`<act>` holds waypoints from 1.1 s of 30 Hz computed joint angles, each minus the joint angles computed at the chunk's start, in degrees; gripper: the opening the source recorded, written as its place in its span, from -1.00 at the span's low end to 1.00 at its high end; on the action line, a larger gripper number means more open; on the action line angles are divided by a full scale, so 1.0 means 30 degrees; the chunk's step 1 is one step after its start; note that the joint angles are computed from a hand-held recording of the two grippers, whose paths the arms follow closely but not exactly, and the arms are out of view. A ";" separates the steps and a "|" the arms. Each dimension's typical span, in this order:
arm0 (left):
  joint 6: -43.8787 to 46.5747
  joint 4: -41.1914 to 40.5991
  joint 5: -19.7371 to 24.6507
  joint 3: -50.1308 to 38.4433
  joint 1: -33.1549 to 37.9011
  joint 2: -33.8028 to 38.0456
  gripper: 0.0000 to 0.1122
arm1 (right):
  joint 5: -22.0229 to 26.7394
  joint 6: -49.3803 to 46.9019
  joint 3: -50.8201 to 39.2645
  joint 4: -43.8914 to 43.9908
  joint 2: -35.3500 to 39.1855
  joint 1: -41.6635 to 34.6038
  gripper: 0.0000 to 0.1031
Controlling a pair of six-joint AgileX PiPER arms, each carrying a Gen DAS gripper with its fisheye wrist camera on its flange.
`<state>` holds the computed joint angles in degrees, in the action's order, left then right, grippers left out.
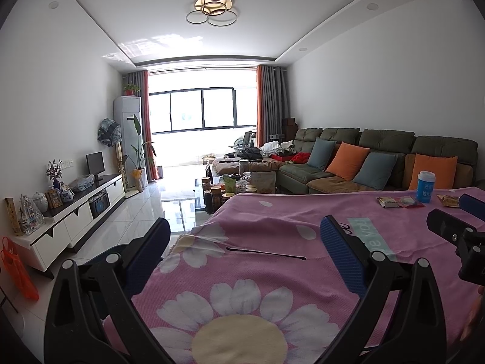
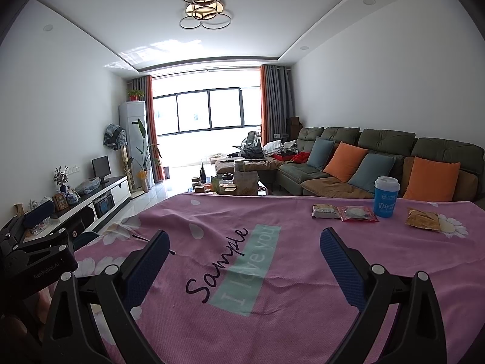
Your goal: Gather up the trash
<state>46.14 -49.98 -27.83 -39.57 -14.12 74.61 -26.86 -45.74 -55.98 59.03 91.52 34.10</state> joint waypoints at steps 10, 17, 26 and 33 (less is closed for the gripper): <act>-0.0534 0.0549 0.0117 0.0011 0.0317 0.0125 0.73 | 0.0057 -0.0161 -0.0119 0.0140 0.0048 0.0001 0.86; -0.0695 0.0713 0.0161 -0.0001 0.0412 0.0189 0.73 | 0.0070 -0.0144 -0.0122 0.0138 0.0044 -0.0005 0.86; -0.0662 0.0668 0.0141 0.0002 0.0440 0.0205 0.73 | 0.0039 -0.0255 -0.0134 0.0268 0.0033 0.0048 0.86; -0.0853 0.0853 0.0196 0.0049 0.0614 0.0251 0.73 | 0.0120 -0.0293 -0.0171 0.0285 0.0036 0.0001 0.86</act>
<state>43.58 -47.42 -27.24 -39.43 -12.28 75.36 -26.50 -46.62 -56.49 59.89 91.63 34.11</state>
